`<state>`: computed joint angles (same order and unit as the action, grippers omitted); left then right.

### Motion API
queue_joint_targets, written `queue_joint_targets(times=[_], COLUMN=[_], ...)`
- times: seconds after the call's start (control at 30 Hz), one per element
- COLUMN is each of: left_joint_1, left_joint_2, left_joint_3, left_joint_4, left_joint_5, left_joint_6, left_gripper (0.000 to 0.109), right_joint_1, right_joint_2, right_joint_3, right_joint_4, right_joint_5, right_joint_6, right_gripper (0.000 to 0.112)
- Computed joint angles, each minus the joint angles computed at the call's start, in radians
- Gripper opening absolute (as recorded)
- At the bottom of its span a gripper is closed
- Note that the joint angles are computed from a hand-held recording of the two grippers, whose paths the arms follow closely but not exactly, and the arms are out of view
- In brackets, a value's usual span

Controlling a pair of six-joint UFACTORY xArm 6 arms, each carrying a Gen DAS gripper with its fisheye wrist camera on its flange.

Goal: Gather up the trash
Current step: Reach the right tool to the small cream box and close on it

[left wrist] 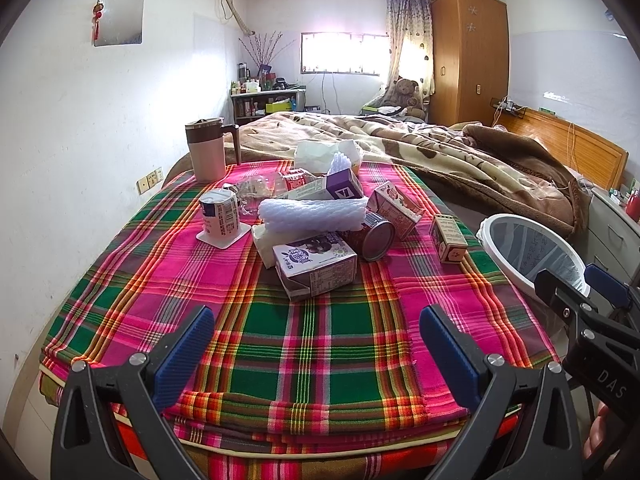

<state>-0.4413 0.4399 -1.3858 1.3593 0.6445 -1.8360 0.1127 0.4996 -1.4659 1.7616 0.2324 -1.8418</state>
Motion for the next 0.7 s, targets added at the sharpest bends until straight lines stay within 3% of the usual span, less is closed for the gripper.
queue_joint_targets(times=[0.33,0.7], left_joint_1=[0.05,0.166], left_joint_2=[0.049,0.114], left_joint_3=[-0.045,-0.11], left_joint_4=[-0.041,-0.089], left_joint_5=[-0.059,-0.227], left_joint_6=[0.071,0.202], left_gripper=[0.103,0.103], right_joint_1=[0.003,0.024], right_joint_2=[0.071,0.268], right_joint_3=[-0.088,-0.301], right_joint_4=[-0.102,-0.584], right_joint_5=[-0.011,-0.046], right_joint_6=[0.113,0.571], right_gripper=[0.086,0.087])
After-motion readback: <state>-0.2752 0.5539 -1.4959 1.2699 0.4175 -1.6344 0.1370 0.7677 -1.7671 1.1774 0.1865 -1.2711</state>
